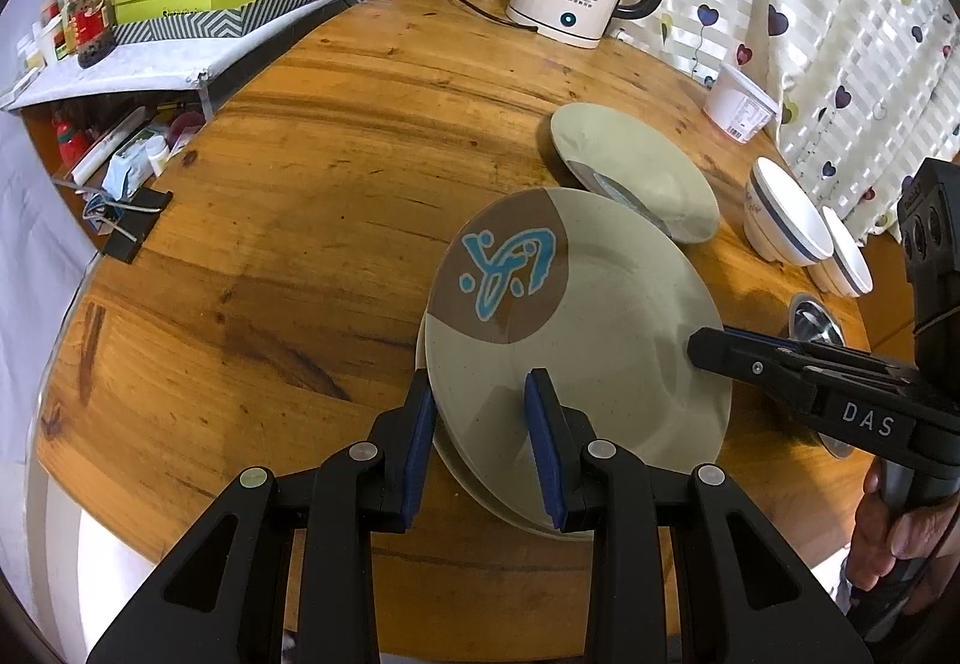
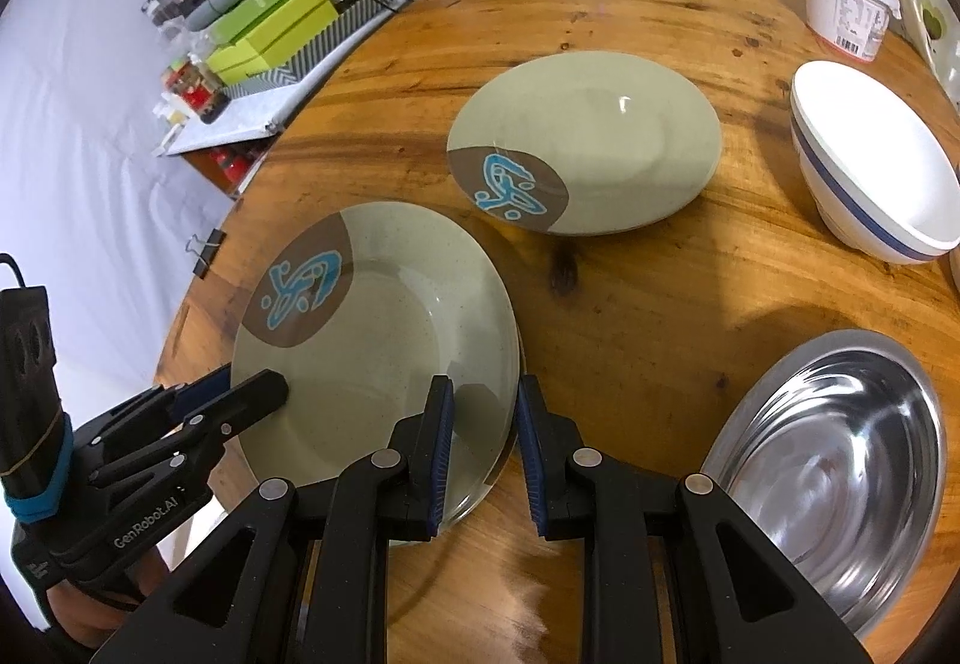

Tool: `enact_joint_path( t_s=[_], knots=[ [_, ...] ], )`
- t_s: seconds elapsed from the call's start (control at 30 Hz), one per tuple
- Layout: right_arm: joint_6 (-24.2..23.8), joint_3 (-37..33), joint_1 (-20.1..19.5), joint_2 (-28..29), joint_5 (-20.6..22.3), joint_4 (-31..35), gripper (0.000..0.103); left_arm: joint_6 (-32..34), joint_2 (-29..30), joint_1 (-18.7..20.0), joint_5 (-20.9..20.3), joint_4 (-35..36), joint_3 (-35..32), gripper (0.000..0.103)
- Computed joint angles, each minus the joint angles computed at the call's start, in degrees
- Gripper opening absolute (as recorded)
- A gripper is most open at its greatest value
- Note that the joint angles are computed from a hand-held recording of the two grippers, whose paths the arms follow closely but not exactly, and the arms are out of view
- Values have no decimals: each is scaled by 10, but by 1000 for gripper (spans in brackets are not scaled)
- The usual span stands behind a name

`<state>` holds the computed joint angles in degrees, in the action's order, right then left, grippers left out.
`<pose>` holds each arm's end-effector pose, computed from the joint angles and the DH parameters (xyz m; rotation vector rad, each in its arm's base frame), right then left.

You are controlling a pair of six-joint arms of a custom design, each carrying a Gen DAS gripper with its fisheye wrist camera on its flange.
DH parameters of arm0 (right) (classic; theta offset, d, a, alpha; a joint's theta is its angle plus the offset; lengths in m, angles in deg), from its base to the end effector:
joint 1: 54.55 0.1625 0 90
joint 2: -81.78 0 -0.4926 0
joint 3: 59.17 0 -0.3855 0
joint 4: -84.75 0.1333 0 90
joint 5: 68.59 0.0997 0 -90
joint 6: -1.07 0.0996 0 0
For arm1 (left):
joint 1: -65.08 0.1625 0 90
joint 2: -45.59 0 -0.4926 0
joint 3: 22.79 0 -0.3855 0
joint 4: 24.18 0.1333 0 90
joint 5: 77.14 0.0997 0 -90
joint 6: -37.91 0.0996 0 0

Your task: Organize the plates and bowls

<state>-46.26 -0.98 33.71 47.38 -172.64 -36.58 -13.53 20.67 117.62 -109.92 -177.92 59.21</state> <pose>0.0826 -0.8736 0.2026 1.0883 -2.6496 0.0251 -0.2909 -0.7365 0.0045 -0.3554 2.2938 -0.9825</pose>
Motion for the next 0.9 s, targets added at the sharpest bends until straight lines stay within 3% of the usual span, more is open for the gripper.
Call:
enact_joint_path(
  t_s=[0.67, 0.9],
  knots=[
    [-56, 54, 5, -9, -30, -94, 23, -26, 7, -6, 26, 71, -18, 33],
    [-61, 56, 5, -9, -26, -100, 23, -27, 8, -6, 26, 73, -20, 33]
  ],
)
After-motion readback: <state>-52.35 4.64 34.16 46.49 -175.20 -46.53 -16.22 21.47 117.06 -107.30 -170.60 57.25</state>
